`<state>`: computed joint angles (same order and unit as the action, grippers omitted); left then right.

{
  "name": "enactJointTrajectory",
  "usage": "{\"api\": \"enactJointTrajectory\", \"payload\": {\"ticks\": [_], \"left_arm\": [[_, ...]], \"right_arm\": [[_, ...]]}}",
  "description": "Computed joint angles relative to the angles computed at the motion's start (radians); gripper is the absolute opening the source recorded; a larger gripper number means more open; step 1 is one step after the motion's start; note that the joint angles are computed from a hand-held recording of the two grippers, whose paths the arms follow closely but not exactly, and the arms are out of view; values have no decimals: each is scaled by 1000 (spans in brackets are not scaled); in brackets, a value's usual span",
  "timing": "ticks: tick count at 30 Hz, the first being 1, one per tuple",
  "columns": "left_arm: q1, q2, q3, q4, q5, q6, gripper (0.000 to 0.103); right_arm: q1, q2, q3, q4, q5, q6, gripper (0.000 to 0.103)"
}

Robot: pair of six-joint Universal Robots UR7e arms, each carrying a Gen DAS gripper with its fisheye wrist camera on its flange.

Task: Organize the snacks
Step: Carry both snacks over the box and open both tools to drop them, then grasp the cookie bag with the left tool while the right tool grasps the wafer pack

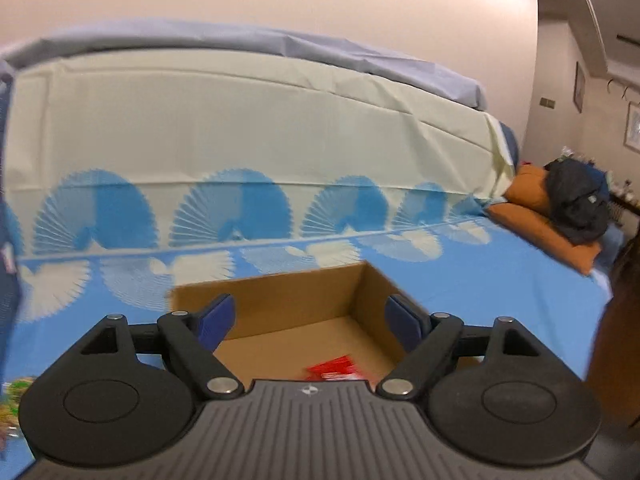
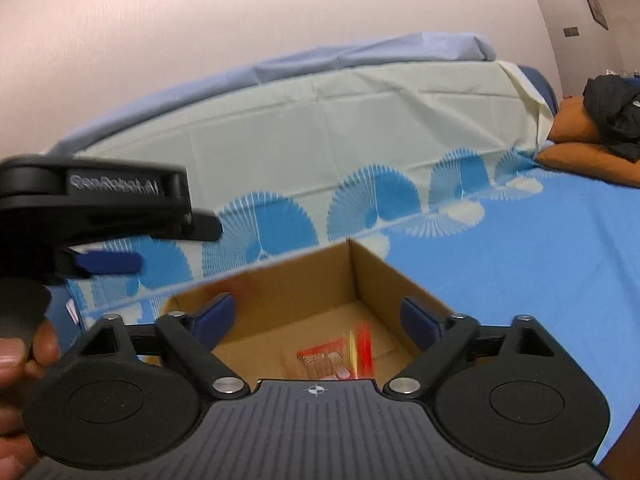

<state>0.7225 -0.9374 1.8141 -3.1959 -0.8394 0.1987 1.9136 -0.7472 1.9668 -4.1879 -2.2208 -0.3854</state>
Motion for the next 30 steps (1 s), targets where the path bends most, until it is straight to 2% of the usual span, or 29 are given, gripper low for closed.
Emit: {"api": "enactJointTrajectory", "payload": {"ticks": [3, 5, 7, 8, 10, 12, 13, 15, 17, 19, 20, 22, 23, 24, 27, 30], "left_arm": [[12, -52, 90, -62, 30, 7, 86], [33, -115, 157, -49, 24, -50, 86], [55, -186, 215, 18, 33, -88, 83], [65, -221, 252, 20, 46, -98, 78], [89, -299, 318, 25, 22, -102, 71], [106, -362, 374, 34, 31, -62, 53], [111, -388, 401, 38, 46, -32, 49], [125, -427, 458, 22, 74, 26, 33], [148, -462, 496, 32, 90, -23, 28], [154, -461, 498, -65, 85, -33, 28], [161, -458, 498, -87, 86, -52, 28], [165, -438, 484, -90, 144, -97, 28], [167, -423, 474, -102, 175, -106, 28], [171, -407, 464, -121, 204, -108, 28], [179, -345, 438, -228, 285, -80, 28], [191, -254, 390, -381, 357, 39, 28]], "right_arm": [[9, 13, -9, -10, 0, -40, 90], [14, 19, -9, -9, -2, -59, 91], [21, 28, -12, 15, -17, -88, 91], [21, 30, -8, 15, -12, -82, 91], [26, 42, -7, -2, -5, -107, 91], [33, 56, -13, -16, -9, -144, 91], [37, 60, -9, -16, -8, -146, 91], [42, 67, -10, -8, -9, -148, 91], [52, 75, -11, -4, -12, -156, 90], [59, 84, -7, -8, -2, -165, 87], [63, 88, -3, -13, 7, -173, 81], [69, 93, 11, -21, 39, -188, 66], [71, 94, 22, -23, 67, -193, 52], [73, 94, 32, -24, 94, -199, 44], [75, 92, 56, -7, 177, -215, 38], [77, 72, 77, 78, 262, -179, 38]]}}
